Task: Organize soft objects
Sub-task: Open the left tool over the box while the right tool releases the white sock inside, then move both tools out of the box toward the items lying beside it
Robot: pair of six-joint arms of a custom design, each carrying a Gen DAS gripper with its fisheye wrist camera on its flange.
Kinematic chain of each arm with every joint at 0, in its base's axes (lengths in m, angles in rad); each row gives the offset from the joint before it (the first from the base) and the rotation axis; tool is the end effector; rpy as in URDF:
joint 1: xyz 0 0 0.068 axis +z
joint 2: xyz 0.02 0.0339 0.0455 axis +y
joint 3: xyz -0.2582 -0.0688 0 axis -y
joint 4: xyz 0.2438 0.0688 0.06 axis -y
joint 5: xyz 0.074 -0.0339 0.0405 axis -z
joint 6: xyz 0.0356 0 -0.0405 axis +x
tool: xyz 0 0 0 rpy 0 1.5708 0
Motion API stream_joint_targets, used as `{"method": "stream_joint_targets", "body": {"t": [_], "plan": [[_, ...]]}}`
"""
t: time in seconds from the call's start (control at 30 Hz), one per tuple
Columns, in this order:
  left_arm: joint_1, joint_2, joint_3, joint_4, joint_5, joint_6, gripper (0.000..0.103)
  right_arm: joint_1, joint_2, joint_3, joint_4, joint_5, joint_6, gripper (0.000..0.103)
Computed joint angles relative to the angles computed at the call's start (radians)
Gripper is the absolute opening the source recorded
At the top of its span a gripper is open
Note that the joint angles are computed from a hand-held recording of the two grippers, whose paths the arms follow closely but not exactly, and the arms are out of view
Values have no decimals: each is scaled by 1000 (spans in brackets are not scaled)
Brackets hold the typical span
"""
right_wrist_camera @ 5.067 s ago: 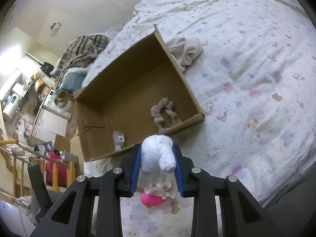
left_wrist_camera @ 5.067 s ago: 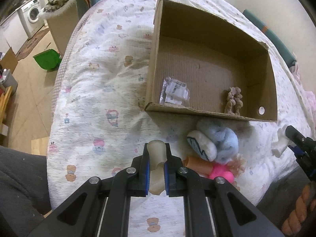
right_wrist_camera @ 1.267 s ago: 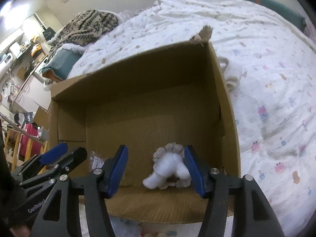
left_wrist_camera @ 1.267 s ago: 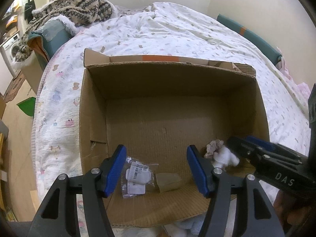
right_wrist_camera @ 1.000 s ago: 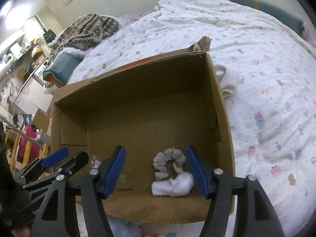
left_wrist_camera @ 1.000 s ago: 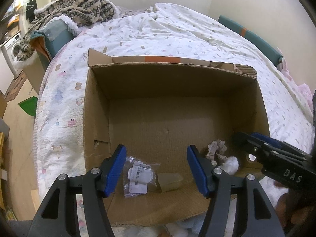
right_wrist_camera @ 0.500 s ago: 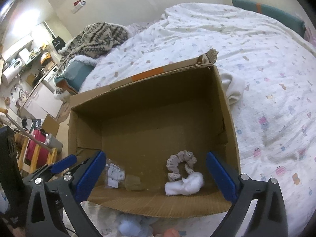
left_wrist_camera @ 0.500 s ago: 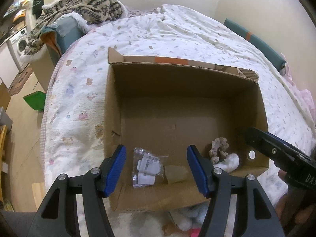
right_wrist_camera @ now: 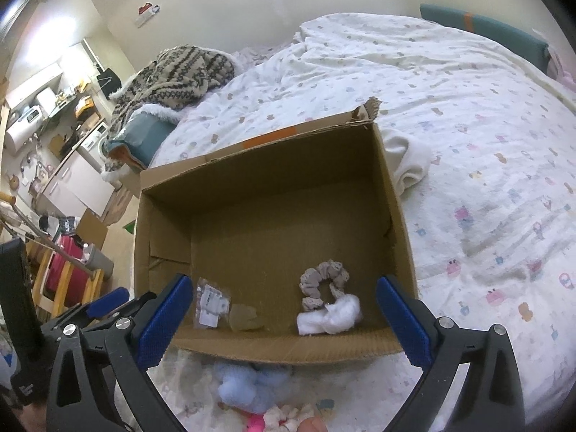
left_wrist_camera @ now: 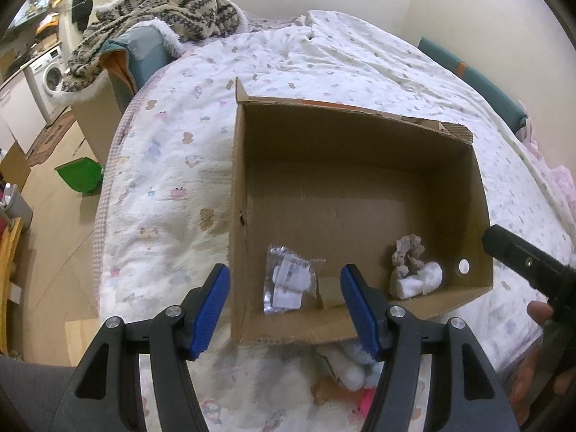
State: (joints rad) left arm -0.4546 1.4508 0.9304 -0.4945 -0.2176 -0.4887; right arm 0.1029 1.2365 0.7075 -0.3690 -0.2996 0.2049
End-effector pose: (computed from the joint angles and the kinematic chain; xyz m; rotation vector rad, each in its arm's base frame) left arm 0.2620 -0.1195 0.2083 -0.1229 2.5480 -0.0825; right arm 0.2410 0.0354 0.2017 -0.0043 2.4799 0.5021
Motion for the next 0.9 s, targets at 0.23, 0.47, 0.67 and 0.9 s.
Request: {"method": "stream_joint_targets", "body": {"t": [0.23, 0.47, 0.67, 0.9], "plan": [[-17, -58, -47, -25, -3, -35, 61, -13, -66, -40, -45, -1, -4, 103], [-45, -109, -81, -54, -17, -71, 61, -20, -130, -77, -93, -3, -11, 103], [-61, -139, -109, -80, -11, -103, 61, -16, -173, -105, -144, 5, -24, 103], [-88, -172, -138, -102, -20, -141, 61, -49, -215, -136, -208, -40, -36, 103]]}}
